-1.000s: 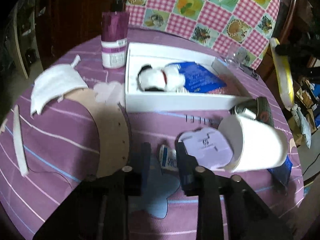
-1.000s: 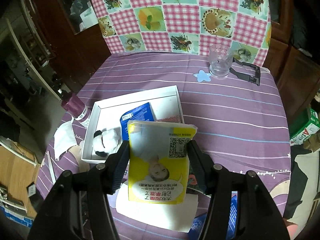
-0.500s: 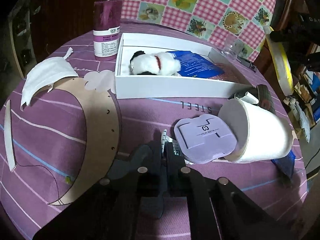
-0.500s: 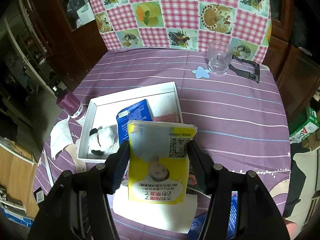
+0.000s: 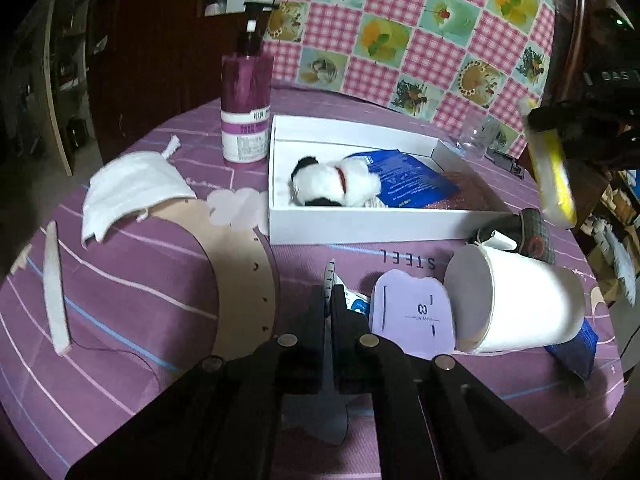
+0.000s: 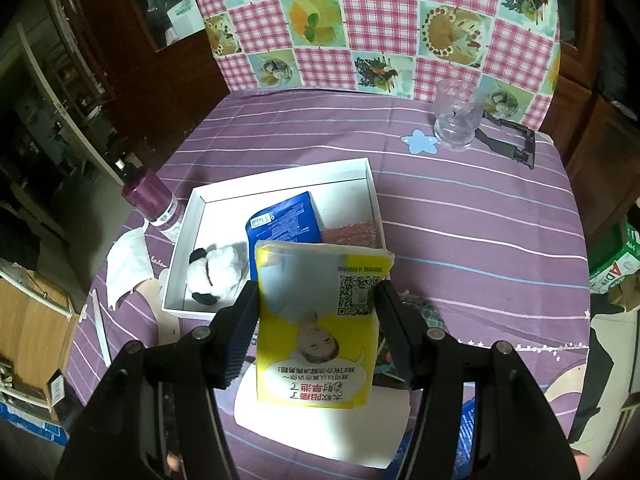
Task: Organize soft objects
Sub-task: 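Carry the white tube and yellow packet over the box and open both tools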
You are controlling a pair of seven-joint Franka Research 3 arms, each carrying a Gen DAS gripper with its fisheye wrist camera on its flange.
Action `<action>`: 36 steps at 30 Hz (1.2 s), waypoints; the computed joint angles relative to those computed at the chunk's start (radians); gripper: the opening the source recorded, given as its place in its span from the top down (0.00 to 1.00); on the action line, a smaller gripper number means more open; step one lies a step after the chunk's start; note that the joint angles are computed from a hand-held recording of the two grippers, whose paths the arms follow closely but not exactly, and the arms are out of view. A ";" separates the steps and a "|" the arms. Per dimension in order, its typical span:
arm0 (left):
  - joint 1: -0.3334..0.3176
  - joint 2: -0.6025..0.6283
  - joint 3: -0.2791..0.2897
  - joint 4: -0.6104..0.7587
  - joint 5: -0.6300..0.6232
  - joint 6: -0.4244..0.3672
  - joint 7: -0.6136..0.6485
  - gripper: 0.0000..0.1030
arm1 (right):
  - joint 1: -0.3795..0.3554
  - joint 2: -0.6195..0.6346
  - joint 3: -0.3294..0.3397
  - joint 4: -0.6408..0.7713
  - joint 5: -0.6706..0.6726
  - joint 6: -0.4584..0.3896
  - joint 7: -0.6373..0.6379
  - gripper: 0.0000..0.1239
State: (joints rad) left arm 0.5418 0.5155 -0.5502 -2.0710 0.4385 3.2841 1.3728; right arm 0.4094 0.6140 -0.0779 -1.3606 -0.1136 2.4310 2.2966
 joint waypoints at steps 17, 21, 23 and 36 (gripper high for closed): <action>-0.085 -0.017 0.053 0.129 -0.017 -0.003 -0.041 0.99 | -0.028 0.036 0.011 -0.030 0.126 0.188 -0.019 0.52; -0.118 0.000 0.072 0.174 -0.035 -0.008 -0.028 0.99 | -0.069 0.034 0.052 -0.061 0.205 0.264 -0.057 0.52; -0.105 0.017 0.049 0.190 -0.038 -0.013 -0.019 0.99 | -0.066 0.028 0.044 -0.087 0.228 0.317 -0.047 0.52; -0.343 0.145 0.242 0.406 -0.101 -0.065 0.005 0.99 | -0.089 0.107 0.082 -0.091 0.353 0.564 -0.120 0.52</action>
